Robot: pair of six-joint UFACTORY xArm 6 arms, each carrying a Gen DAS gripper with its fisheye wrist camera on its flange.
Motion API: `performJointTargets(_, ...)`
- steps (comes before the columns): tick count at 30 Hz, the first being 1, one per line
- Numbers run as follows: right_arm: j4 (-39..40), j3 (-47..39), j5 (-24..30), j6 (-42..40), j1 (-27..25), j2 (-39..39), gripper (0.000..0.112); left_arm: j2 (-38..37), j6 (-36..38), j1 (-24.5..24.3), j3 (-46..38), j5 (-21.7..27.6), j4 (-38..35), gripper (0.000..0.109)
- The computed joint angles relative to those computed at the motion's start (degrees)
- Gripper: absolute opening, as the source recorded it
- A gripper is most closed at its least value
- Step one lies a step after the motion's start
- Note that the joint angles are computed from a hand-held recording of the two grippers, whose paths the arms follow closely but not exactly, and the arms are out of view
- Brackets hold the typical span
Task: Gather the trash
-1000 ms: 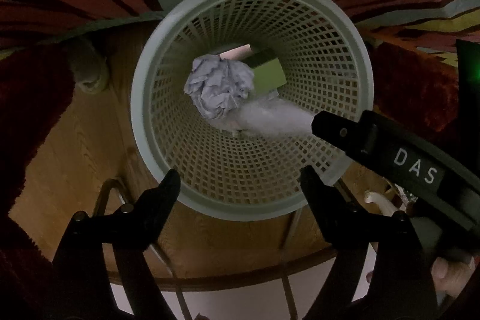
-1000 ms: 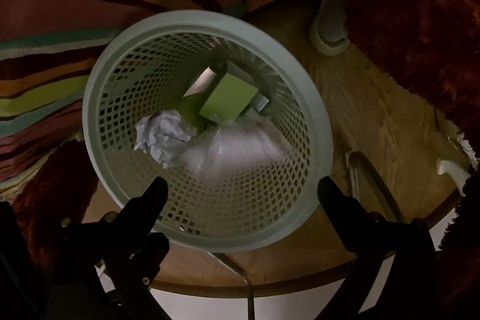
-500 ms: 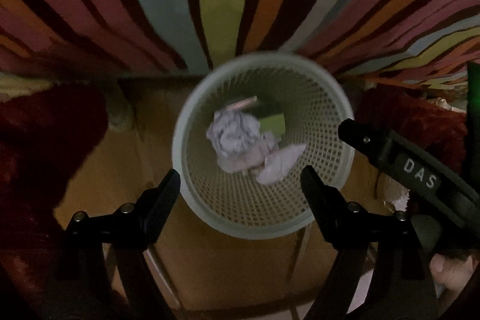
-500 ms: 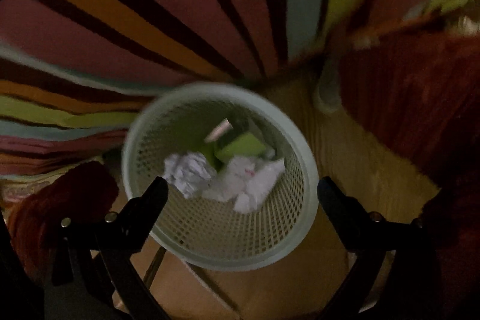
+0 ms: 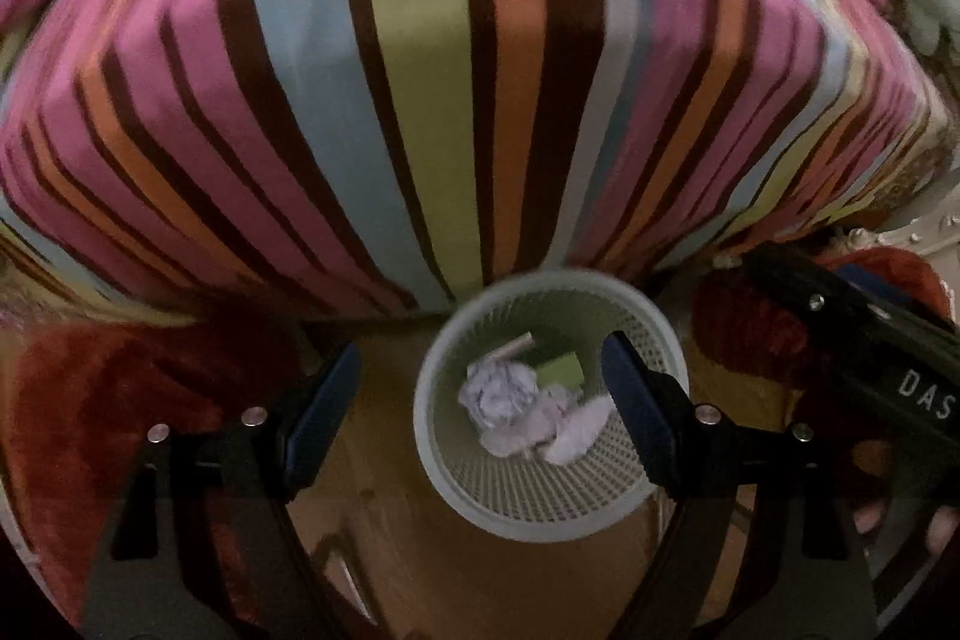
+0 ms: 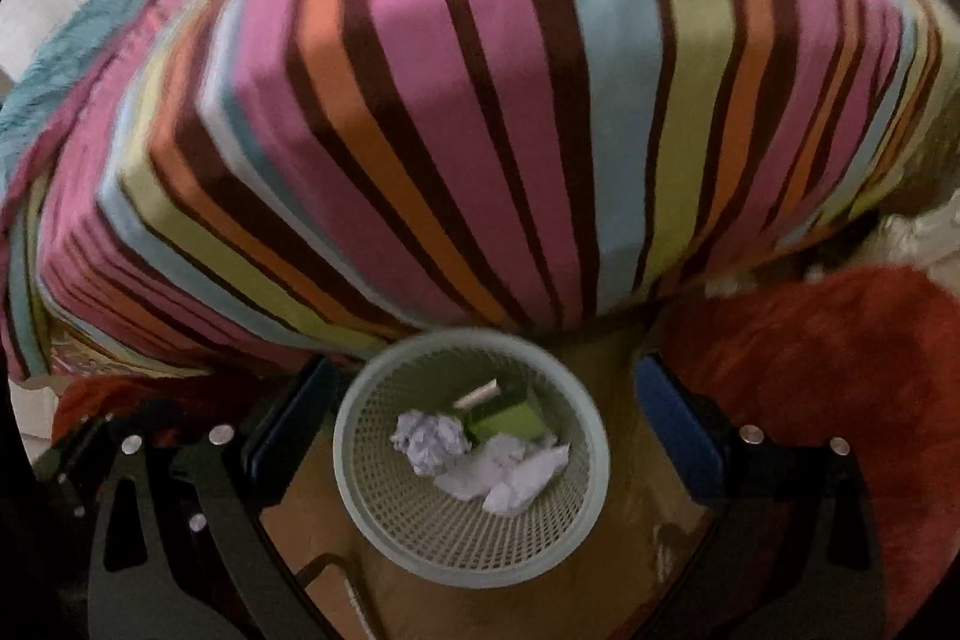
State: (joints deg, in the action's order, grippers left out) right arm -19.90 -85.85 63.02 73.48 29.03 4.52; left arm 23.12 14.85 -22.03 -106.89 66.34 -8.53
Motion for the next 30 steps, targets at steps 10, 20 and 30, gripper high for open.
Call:
performJointTargets(10, -9.4, -4.2, 2.0, 1.1, 2.9, -1.7, 0.095, -3.9, 0.3, 0.0, -1.0, -5.5, -1.2, 0.080)
performJointTargets(20, -17.0, -11.0, 6.9, 1.2, 5.9, -1.1, 0.095, -6.5, 0.5, 0.0, -3.4, -7.5, -3.1, 0.080)
performJointTargets(30, -23.8, -16.6, 12.4, 0.7, 8.3, -0.7, 0.095, -7.8, 0.8, 0.3, -6.6, -8.9, -3.7, 0.080)
